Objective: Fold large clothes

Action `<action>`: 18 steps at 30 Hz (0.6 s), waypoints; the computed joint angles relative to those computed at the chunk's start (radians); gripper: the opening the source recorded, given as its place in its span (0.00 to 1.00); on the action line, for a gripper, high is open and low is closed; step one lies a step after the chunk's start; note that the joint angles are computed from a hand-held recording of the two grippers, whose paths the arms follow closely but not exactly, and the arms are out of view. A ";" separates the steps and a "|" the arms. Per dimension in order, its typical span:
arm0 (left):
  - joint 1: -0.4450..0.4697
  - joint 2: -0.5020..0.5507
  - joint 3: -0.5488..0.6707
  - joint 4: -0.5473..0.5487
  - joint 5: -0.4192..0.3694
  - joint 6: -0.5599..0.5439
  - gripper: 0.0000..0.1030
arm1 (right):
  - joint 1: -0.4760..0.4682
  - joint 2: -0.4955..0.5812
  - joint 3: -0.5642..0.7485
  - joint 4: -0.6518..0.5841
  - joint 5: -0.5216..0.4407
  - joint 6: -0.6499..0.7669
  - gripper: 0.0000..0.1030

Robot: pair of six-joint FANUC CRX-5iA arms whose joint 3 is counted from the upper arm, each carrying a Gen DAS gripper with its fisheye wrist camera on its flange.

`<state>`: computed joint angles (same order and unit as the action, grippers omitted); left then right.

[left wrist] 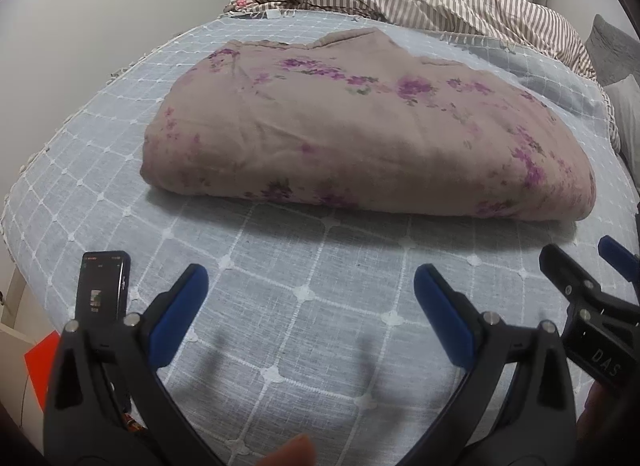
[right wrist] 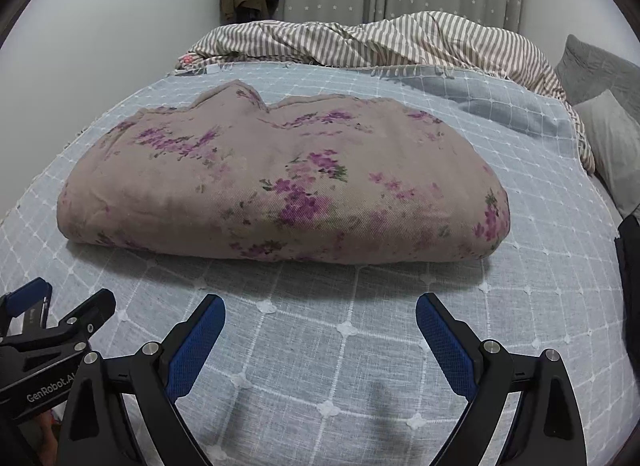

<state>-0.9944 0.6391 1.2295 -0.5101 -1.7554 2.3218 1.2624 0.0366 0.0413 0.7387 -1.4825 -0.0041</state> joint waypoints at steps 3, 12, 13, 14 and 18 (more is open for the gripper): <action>0.004 -0.002 -0.005 0.005 0.002 0.000 0.99 | -0.005 0.007 0.010 -0.004 0.004 0.010 0.95; 0.004 0.000 -0.009 0.010 0.006 -0.005 0.99 | -0.007 0.002 0.003 -0.012 -0.009 0.021 0.95; 0.003 0.002 -0.005 0.010 0.004 -0.005 0.99 | -0.007 -0.001 -0.001 -0.012 -0.010 0.016 0.95; 0.002 0.006 0.000 0.011 0.002 -0.004 0.99 | -0.006 -0.004 -0.003 -0.012 -0.010 0.014 0.95; 0.002 0.017 0.017 0.019 -0.004 -0.005 0.99 | -0.006 -0.009 -0.009 -0.014 -0.016 0.011 0.95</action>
<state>-0.9924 0.6565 1.2463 -0.4915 -1.7598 2.3167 1.2567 0.0277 0.0320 0.7246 -1.4987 0.0064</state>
